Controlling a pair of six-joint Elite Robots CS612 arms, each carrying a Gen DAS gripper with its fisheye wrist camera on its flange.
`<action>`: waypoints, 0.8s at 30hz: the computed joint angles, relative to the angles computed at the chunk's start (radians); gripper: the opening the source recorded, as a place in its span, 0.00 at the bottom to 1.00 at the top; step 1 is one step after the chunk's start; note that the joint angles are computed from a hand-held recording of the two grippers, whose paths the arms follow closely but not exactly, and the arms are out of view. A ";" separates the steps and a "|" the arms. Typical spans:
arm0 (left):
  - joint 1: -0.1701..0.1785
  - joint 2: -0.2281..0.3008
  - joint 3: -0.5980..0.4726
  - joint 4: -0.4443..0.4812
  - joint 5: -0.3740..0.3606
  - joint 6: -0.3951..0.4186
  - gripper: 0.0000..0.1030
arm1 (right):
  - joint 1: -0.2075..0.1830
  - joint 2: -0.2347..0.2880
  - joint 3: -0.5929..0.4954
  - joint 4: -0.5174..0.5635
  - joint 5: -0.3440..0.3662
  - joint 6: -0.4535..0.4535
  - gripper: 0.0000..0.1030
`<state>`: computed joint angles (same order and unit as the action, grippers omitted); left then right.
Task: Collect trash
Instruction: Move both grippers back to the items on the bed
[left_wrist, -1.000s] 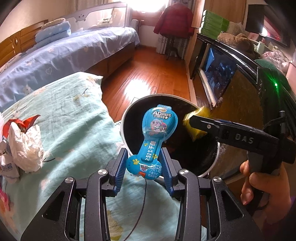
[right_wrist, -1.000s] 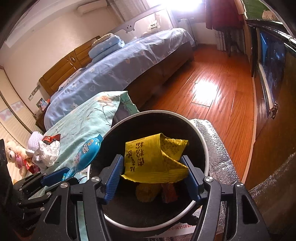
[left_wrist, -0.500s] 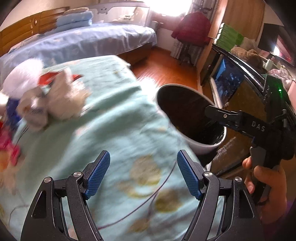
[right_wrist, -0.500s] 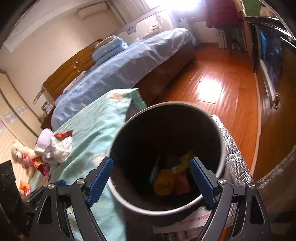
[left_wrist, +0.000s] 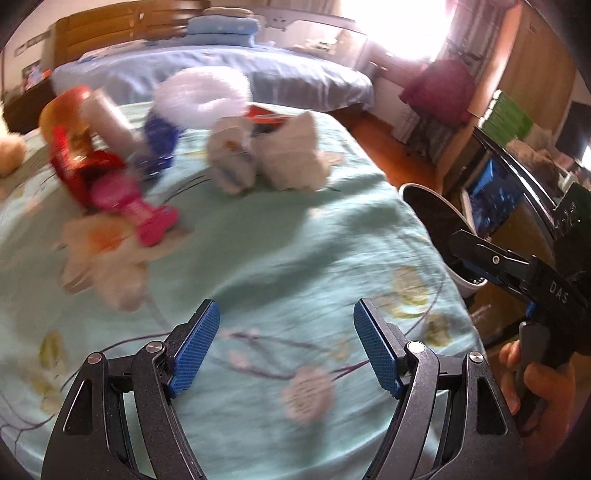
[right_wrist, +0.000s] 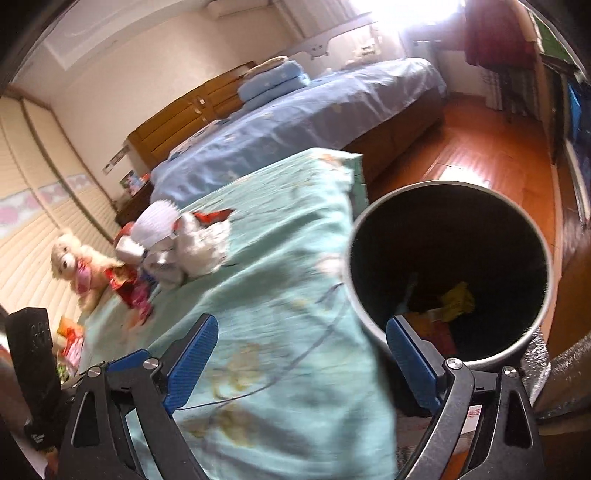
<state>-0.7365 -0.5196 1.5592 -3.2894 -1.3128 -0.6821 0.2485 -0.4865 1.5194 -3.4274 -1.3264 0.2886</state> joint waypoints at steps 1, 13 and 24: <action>0.001 -0.002 0.007 -0.004 0.005 -0.009 0.75 | 0.005 0.002 -0.005 0.006 0.005 -0.006 0.91; 0.028 -0.024 0.071 -0.022 0.070 -0.113 0.75 | 0.055 0.029 -0.082 0.078 0.014 -0.064 0.91; 0.056 -0.020 0.042 0.027 0.083 -0.163 0.75 | 0.073 0.062 -0.172 0.144 0.020 -0.096 0.91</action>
